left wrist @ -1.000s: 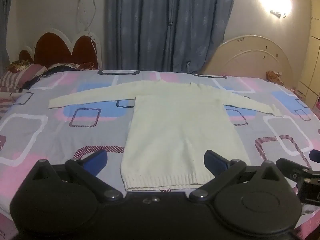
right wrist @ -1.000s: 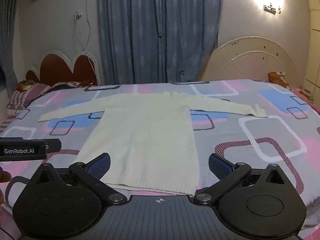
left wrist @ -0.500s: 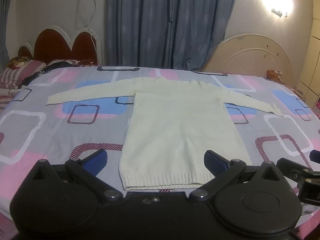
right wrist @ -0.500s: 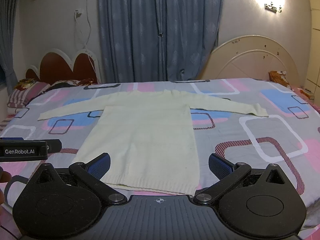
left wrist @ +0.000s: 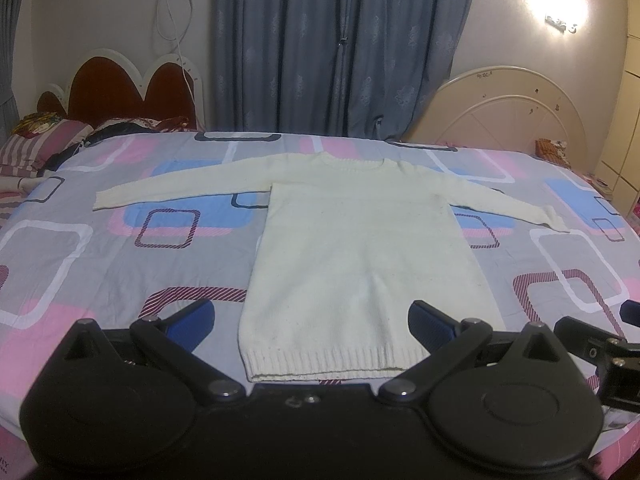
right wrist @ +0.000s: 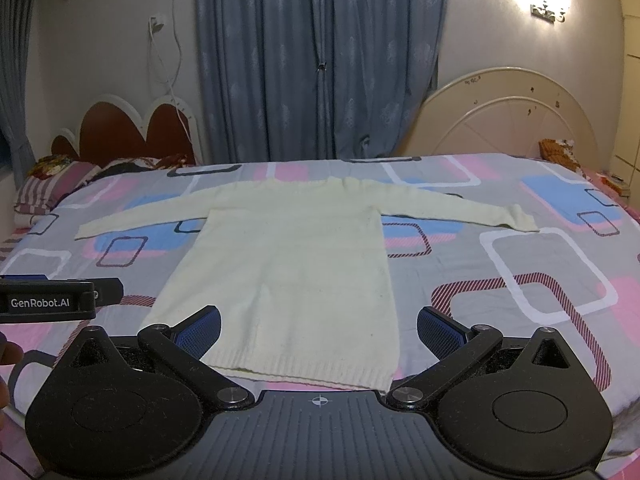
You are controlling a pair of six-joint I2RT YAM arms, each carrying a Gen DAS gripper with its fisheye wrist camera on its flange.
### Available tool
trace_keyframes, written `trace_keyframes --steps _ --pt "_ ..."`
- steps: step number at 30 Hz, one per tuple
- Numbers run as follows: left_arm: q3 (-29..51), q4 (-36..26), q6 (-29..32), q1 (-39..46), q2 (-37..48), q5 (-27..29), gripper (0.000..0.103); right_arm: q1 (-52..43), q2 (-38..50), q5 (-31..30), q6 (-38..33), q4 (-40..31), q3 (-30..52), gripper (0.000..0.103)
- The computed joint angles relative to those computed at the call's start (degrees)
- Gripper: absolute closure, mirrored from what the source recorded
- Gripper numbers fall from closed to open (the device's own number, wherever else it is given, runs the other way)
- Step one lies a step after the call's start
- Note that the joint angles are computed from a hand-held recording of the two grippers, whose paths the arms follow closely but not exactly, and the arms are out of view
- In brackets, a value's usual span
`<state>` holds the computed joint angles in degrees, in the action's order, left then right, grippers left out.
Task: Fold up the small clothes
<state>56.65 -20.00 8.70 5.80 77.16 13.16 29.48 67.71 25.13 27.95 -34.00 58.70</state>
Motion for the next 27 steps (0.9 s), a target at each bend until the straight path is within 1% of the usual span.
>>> trace_keyframes --steps 27 --pt "0.27 0.16 -0.32 -0.23 0.56 -0.14 0.0 -0.31 1.04 -0.43 -1.04 0.67 0.46 0.0"
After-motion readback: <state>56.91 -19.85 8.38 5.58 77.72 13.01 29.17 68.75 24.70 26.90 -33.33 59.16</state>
